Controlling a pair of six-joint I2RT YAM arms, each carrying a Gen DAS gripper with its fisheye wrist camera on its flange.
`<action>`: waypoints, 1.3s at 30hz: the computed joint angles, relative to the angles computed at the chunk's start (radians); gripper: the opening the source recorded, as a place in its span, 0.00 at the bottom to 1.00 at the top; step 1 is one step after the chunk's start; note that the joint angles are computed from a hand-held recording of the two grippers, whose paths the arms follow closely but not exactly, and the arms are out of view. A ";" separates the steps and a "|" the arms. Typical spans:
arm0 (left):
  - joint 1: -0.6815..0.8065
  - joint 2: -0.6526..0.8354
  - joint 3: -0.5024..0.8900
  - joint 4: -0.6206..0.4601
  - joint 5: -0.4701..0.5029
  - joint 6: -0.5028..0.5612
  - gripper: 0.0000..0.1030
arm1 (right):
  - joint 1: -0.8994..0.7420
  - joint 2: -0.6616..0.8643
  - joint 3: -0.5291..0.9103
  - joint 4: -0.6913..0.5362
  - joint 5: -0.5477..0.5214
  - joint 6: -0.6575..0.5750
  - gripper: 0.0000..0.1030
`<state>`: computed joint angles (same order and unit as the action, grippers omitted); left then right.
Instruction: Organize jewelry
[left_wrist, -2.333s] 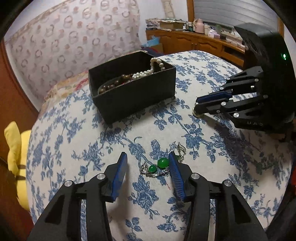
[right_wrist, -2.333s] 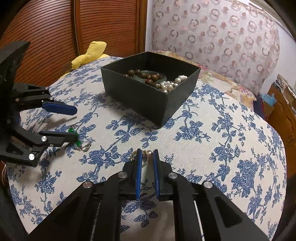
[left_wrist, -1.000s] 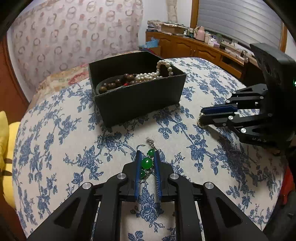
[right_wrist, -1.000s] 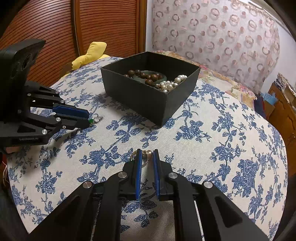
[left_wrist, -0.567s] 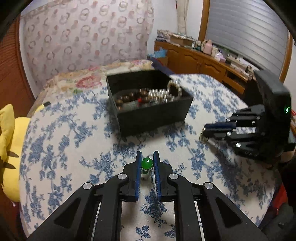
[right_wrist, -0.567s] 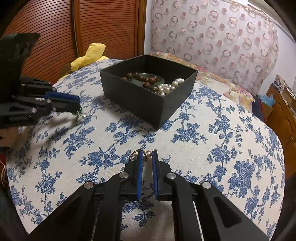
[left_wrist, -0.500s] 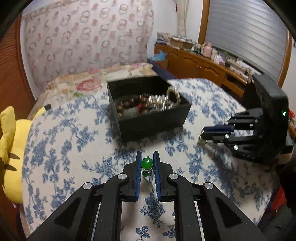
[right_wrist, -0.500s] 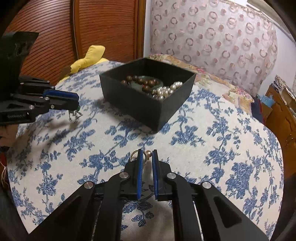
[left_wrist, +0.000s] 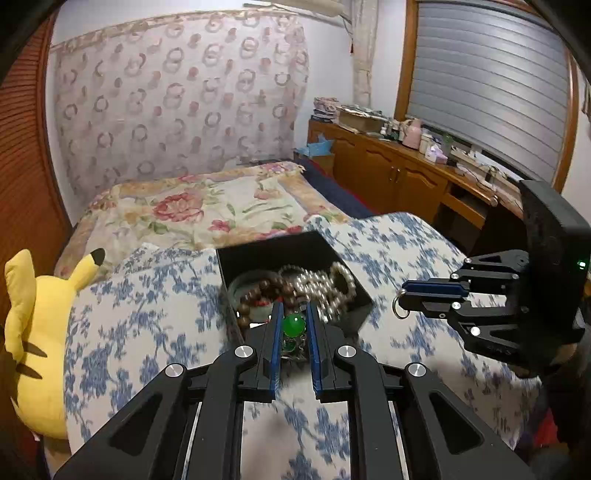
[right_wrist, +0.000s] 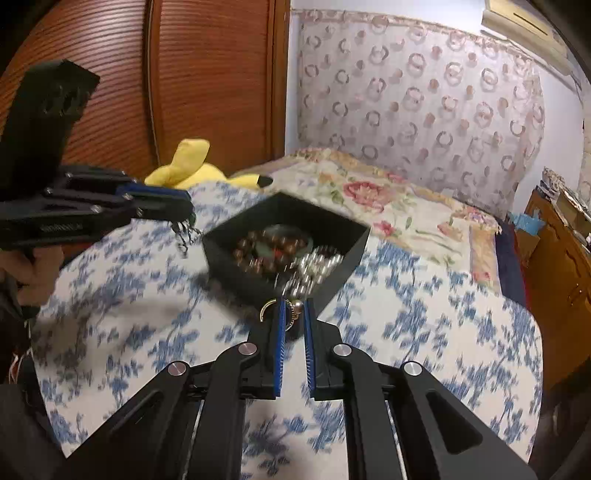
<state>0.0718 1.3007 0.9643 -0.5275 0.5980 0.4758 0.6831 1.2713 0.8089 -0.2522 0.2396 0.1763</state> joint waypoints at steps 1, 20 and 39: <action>-0.013 0.018 0.013 0.016 -0.013 -0.019 0.11 | -0.015 0.014 0.015 0.008 -0.011 -0.008 0.11; -0.036 0.093 0.028 0.134 -0.098 -0.115 0.37 | -0.122 0.238 0.174 0.097 -0.115 -0.003 0.20; 0.099 -0.348 -0.200 0.050 -0.110 -0.110 0.92 | 0.206 -0.184 -0.055 -0.038 0.397 0.297 0.89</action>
<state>0.1708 0.9528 0.7644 -0.4778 0.4878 0.3659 0.8893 1.0871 0.7535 -0.2898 0.6367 0.4730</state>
